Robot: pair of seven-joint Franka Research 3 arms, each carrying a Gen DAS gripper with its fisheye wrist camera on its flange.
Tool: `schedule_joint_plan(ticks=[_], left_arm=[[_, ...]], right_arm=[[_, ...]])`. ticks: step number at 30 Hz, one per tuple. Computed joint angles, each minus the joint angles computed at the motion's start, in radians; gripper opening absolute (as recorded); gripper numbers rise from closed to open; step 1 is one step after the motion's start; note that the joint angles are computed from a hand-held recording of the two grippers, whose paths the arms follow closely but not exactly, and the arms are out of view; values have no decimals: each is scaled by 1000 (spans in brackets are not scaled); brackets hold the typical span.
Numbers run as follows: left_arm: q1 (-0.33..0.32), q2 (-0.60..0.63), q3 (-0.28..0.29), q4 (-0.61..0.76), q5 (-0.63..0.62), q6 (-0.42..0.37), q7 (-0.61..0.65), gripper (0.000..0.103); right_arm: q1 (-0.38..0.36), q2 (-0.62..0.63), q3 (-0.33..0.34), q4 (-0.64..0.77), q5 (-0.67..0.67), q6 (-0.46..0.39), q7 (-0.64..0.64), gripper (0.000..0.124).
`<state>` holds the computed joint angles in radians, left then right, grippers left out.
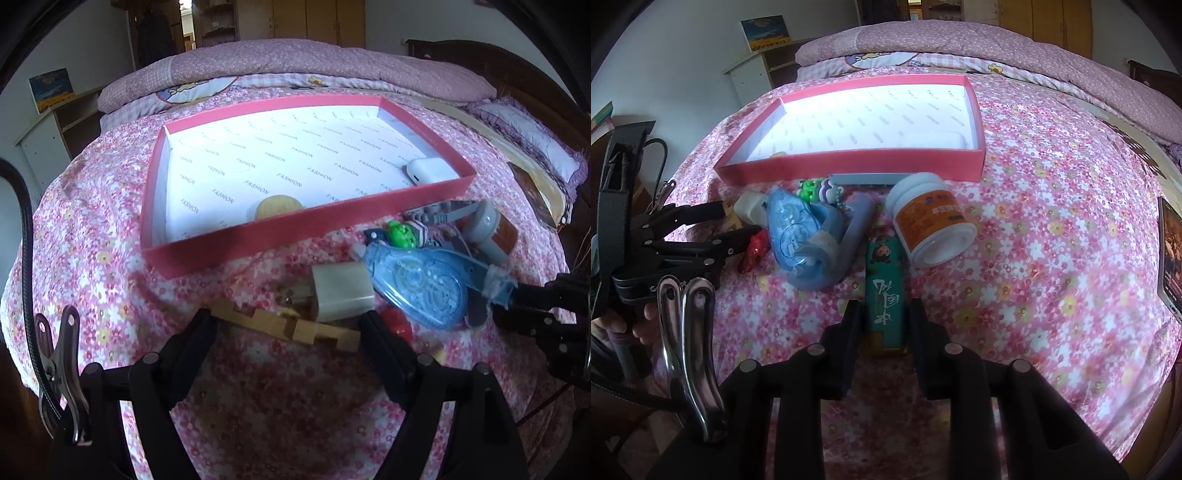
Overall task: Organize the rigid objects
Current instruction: 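Close the left gripper on the wooden block while the right gripper grasps the green lighter, then lift and carry the wooden block and green lighter over the pink tray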
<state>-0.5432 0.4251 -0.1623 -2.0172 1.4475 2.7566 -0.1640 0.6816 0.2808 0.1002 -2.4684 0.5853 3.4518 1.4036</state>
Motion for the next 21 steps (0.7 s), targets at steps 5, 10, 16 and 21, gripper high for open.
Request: schedule_joint_plan(ticks=[5,10,16,21], left_arm=[[-5,-5,4,-6,47,4,-42,80],[0,-25,-11,-35,70,-8,-91,80],[10,-67,-32,-79,98,-17,-163,80],[23,-86,-48,-93,116,-4,-211,80]], right_arm=[[-33,0,26,-6,-36,6,27,27],[-66,-1,49,-16,-76,17,57,27],[-129,-2,94,-34,-160,41,129,27],[-112,-5,76,-40,-168,44,134,25]])
